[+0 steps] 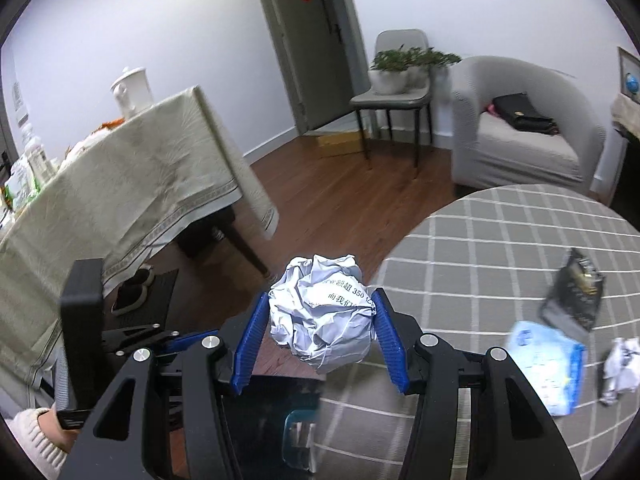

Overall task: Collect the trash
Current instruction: 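Carry the clear lid and paper ball over the teal bin with both grippers, then open the left gripper to drop the clear lid into the bin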

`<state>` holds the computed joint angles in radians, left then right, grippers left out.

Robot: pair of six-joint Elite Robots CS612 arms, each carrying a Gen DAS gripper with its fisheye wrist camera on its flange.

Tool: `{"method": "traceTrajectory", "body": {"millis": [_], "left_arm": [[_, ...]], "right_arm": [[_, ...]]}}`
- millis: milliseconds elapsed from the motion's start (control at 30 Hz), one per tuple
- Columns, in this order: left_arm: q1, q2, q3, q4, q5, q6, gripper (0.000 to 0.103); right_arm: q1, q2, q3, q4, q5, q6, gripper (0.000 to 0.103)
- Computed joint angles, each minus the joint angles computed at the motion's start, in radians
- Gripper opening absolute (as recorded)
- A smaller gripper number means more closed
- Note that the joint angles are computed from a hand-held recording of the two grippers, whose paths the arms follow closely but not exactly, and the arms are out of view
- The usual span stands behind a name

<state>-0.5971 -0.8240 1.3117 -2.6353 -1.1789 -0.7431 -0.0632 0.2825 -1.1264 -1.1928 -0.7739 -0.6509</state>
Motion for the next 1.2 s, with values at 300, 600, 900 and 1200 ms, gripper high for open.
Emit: {"method": "traceTrajectory", "body": {"millis": [300,600,900,1200], "left_arm": [[0.025,-0.01,0.074,0.049,-0.128,-0.045,0.042],[0.037,0.014,0.094,0.119,-0.239,-0.056,0.042],[0.046,0.039,0.103,0.135,-0.341,-0.065,0.042],[0.056,0.034,0.125,0.124,-0.372,-0.08,0.043]], "right_arm": [[0.035,-0.003,-0.007,0.151,-0.026,-0.106,0.053],[0.061,0.005,-0.01,0.21,-0.095,-0.141,0.053],[0.077,0.017,-0.025,0.182,-0.15,-0.135,0.053],[0.094,0.018,-0.032,0.253,-0.164,-0.196,0.053]]}}
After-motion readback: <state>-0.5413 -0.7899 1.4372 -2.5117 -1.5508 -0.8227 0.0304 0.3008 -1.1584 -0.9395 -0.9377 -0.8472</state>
